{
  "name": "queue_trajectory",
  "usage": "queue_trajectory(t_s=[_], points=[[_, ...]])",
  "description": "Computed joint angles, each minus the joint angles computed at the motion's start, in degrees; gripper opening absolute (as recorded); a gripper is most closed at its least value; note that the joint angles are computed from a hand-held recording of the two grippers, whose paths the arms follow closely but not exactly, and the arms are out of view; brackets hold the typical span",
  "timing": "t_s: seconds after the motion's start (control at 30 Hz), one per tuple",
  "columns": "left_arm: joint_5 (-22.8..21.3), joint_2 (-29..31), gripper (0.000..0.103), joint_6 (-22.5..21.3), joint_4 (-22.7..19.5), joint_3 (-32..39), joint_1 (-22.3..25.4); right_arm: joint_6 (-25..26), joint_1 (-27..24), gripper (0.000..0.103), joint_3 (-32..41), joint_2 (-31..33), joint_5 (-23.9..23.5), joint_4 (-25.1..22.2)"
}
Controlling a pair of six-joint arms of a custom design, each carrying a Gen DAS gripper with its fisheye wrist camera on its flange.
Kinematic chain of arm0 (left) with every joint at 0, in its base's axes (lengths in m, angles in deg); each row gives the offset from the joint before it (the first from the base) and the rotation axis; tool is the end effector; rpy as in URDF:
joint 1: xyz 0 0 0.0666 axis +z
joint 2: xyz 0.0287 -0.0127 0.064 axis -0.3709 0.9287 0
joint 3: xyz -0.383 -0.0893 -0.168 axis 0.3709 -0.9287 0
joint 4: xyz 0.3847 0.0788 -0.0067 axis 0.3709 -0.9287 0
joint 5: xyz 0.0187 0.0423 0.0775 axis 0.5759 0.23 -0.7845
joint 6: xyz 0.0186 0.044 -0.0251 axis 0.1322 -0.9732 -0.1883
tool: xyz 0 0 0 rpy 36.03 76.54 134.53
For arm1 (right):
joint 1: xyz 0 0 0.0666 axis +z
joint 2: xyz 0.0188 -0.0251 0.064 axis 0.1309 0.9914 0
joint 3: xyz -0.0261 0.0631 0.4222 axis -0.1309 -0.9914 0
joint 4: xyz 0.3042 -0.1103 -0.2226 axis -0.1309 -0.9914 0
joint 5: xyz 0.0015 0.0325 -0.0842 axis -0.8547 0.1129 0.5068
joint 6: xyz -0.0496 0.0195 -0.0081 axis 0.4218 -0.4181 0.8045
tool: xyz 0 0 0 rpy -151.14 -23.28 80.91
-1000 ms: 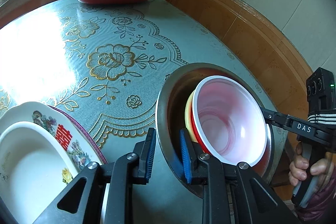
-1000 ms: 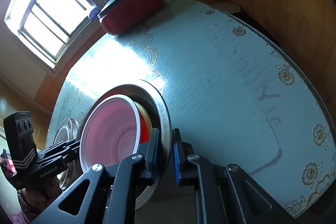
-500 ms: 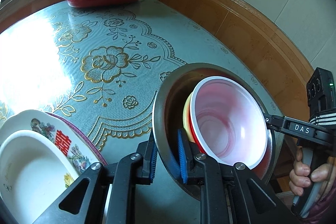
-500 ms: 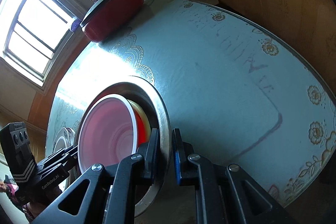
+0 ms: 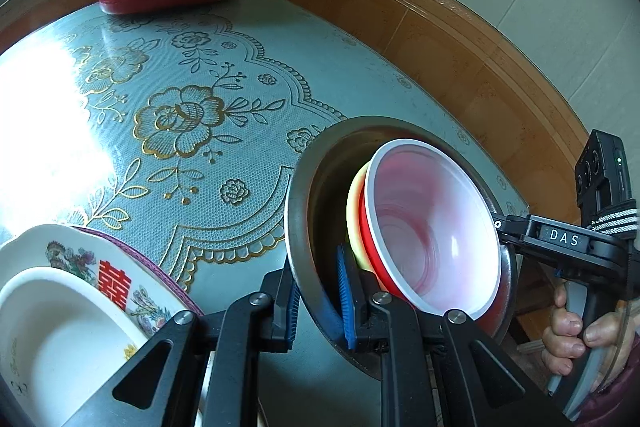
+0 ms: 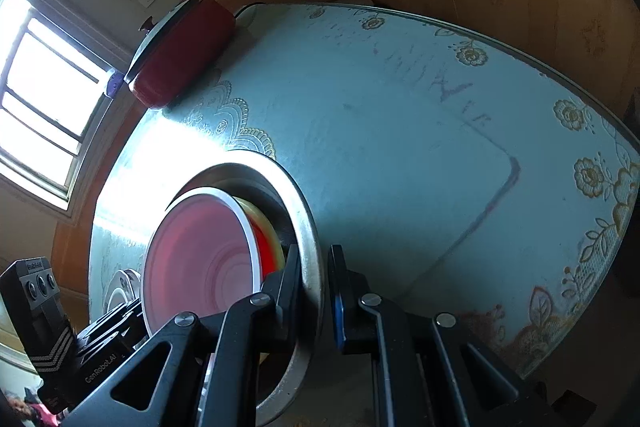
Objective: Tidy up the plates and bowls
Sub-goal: 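Lift the steel basin with the left tool and carry it toward the plate stack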
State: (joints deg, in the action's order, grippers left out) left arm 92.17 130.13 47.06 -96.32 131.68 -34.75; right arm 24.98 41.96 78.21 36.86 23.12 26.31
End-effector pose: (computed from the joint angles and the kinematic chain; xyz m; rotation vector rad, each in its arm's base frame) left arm 0.5720 -0.1447 0.4502 0.3771 2.5298 -0.5437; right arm 0.5768 0.3935 0.4432 0.4726 2.5512 0.5797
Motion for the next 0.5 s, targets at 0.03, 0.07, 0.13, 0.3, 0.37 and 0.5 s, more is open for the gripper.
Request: queue_trajectory(t_s=[0.03, 0.07, 0.13, 0.3, 0.37, 0.5], points=[[0.4, 0.1, 0.017, -0.2, -0.4, 0.2, 0.1, -0.3, 0.1, 0.011, 0.0, 0.0, 0.3, -0.1], [0.5, 0.1, 0.017, -0.5, -0.6, 0.3, 0.1, -0.5, 0.3, 0.01, 0.0, -0.1, 0.6, -0.1], [0.5, -0.2, 0.017, -0.7, -0.5, 0.0, 0.1, -1.2, 0.3, 0.01, -1.3, -0.6, 0.5, 1.2], [-0.1, 0.4, 0.017, -0.2, -1.4, 0.8, 0.0, -2.6, -0.5, 0.01, -4.4, -1.9, -2.7, 5.7], [-0.4, 0.6, 0.017, -0.5, -1.9, 1.2, -0.1, -2.8, -0.8, 0.01, -5.6, -2.4, -3.7, 7.5], [0.4, 1.0, 0.016, 0.8, -2.0, 1.7, 0.1, -1.9, -1.2, 0.01, -7.0, -2.9, -5.4, 10.1]])
